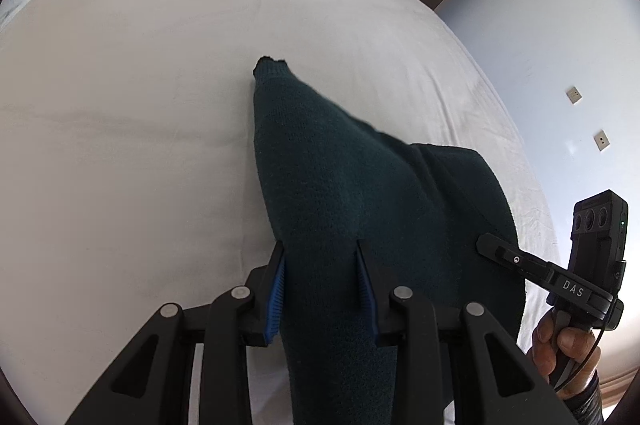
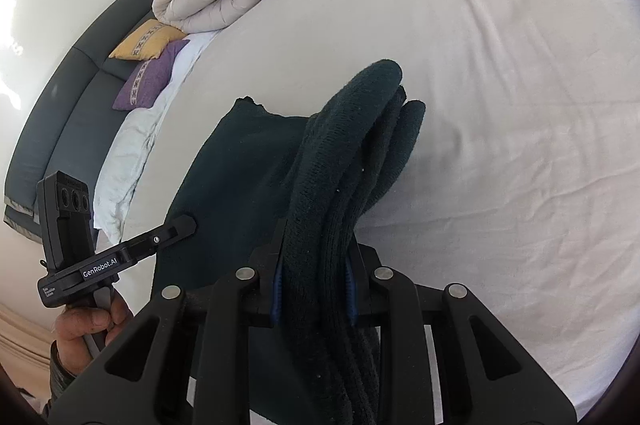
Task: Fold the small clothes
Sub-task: 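Release the sweater and lift both grippers away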
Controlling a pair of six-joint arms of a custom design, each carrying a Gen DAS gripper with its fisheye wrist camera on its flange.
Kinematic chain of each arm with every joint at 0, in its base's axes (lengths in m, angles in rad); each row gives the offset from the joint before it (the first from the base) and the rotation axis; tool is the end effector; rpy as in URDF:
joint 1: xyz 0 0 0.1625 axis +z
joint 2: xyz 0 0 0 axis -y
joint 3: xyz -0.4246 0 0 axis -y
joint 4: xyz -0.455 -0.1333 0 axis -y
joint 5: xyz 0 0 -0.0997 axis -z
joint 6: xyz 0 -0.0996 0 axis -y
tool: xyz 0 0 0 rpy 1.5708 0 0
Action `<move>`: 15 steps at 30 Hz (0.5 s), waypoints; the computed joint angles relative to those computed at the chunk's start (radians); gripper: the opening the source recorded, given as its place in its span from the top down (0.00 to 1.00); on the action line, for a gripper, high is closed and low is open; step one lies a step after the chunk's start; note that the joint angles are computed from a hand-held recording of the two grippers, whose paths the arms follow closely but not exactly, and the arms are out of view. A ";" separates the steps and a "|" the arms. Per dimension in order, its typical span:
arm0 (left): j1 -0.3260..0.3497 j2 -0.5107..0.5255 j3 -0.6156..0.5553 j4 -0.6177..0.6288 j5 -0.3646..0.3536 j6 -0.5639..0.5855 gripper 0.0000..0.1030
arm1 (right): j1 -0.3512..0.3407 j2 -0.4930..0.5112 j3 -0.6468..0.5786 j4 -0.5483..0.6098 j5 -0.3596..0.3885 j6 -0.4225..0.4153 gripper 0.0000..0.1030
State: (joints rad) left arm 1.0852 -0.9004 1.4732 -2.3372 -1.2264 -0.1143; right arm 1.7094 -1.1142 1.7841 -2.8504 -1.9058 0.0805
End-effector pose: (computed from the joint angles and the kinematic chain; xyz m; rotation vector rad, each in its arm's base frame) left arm -0.2080 -0.7519 0.1758 0.4773 2.8014 -0.4096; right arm 0.1935 -0.6591 0.2411 -0.0661 -2.7425 0.9075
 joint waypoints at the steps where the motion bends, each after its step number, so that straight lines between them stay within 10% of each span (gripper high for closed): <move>1: 0.009 0.006 0.006 -0.012 0.000 0.002 0.65 | -0.014 0.015 -0.005 -0.001 0.005 0.005 0.79; 8: 0.017 -0.015 0.071 -0.138 -0.022 0.029 0.51 | -0.151 -0.005 0.083 -0.105 0.179 0.099 0.54; 15: -0.108 -0.172 0.321 -0.491 0.168 0.166 0.16 | -0.097 -0.110 0.238 -0.262 0.000 0.077 0.47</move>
